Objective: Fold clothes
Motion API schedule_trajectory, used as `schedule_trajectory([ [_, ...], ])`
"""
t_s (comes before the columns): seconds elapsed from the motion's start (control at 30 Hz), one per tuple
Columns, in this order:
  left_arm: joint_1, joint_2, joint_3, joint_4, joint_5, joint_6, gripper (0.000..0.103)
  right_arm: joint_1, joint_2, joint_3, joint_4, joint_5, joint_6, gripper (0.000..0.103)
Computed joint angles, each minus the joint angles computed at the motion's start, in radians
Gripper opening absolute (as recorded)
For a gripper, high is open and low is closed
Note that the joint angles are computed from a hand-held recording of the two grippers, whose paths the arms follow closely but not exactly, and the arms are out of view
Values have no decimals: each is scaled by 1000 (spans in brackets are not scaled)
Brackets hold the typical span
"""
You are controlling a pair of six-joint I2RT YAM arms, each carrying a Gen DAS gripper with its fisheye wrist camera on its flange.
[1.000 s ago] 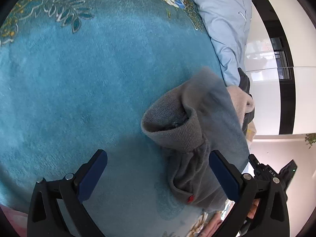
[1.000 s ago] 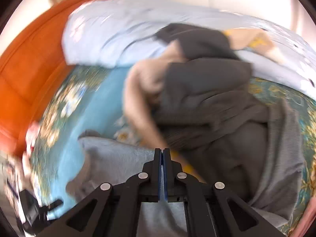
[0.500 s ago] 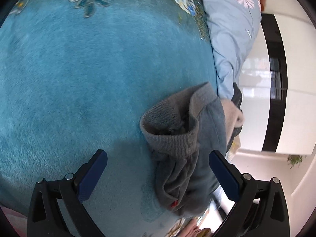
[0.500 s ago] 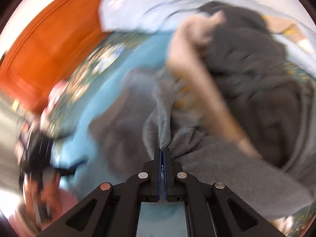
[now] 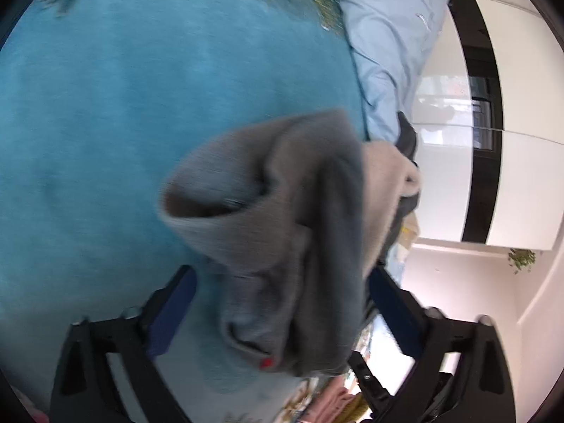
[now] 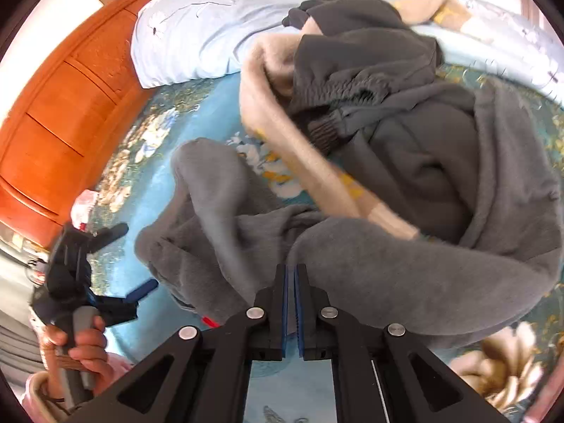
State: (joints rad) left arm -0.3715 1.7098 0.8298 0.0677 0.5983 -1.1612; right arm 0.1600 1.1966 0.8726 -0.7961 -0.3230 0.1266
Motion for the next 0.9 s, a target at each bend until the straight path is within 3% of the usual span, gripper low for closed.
schedule_trajectory([
  [0.1,-31,61,117,-134,-14,47,70,-6,-17,17,-38,41,-11,6],
  [0.13,-38,74,141,-183,-31,75,55,-13,-14,22,-48,48,-11,6],
  [0.17,-44,87,166,-231,-49,101,24,-27,-11,24,-56,50,-11,6],
  [0.2,-49,95,179,-264,-65,121,12,-44,-9,23,-66,52,-12,6],
  [0.33,10,-17,30,-173,-99,104,8,-95,-22,16,-88,54,-2,6],
  [0.47,210,-218,-127,-68,-129,59,8,-136,-46,29,-114,50,-13,6],
  [0.6,345,-324,-164,-198,-213,171,8,-174,-58,32,-136,38,-12,6],
  [0.63,362,-324,-184,-206,-203,171,8,-188,-60,29,-141,30,-7,6],
  [0.67,373,-312,-211,-162,-171,104,8,-202,-61,26,-146,22,-2,7],
  [0.7,381,-298,-233,-120,-146,45,8,-221,-63,21,-149,14,3,10],
  [0.77,342,-269,-189,-132,-191,65,8,-274,-66,8,-152,-8,12,44],
  [0.8,319,-261,-165,-148,-219,85,8,-315,-69,-2,-148,-26,11,51],
  [0.9,340,-325,-192,-168,-230,147,8,-479,-24,-8,-135,-91,8,53],
])
